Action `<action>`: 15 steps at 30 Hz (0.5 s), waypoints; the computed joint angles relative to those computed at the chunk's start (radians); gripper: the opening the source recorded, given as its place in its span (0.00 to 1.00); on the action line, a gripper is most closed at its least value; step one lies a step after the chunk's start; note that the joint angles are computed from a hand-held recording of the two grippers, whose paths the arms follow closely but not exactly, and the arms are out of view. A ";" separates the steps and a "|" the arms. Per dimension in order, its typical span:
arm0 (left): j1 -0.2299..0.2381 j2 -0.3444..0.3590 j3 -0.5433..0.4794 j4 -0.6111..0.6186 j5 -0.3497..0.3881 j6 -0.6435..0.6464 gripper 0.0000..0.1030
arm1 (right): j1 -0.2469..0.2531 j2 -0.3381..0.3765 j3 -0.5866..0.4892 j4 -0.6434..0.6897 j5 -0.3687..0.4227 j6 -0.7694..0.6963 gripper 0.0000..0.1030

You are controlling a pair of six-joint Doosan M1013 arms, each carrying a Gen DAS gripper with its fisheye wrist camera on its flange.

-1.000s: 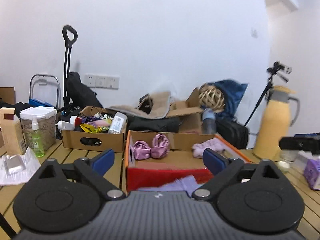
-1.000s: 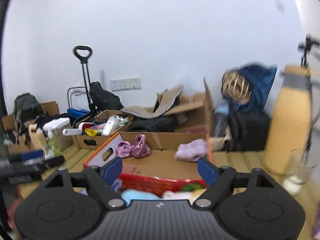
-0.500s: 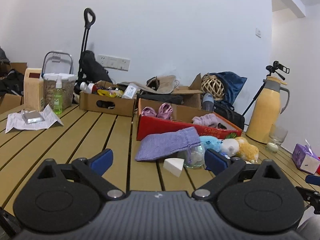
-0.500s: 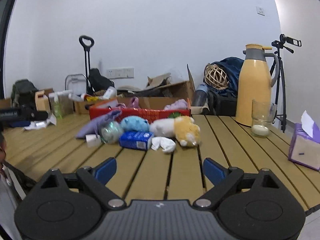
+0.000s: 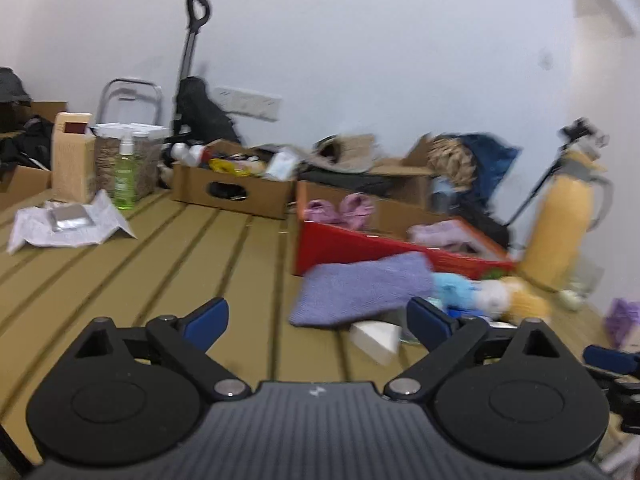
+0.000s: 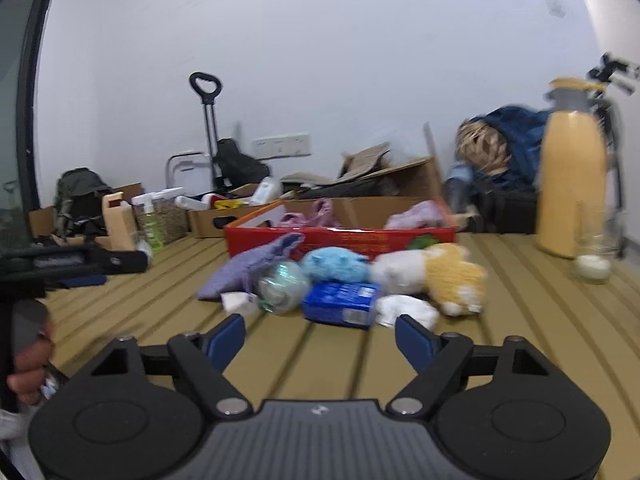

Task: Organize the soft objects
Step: 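Close both grippers on the purple knit pouch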

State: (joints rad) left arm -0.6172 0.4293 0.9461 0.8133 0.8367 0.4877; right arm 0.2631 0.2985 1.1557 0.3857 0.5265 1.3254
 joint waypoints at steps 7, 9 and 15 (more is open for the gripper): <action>0.077 0.117 -0.189 -0.232 0.018 0.183 0.82 | -0.011 0.147 -0.235 0.067 0.156 0.030 0.60; 0.098 0.134 -0.209 -0.333 0.016 0.211 0.77 | -0.011 0.190 -0.305 0.095 0.187 0.007 0.59; 0.106 0.180 -0.285 -0.408 0.070 0.241 0.77 | 0.002 0.373 -0.604 0.096 0.366 0.029 0.55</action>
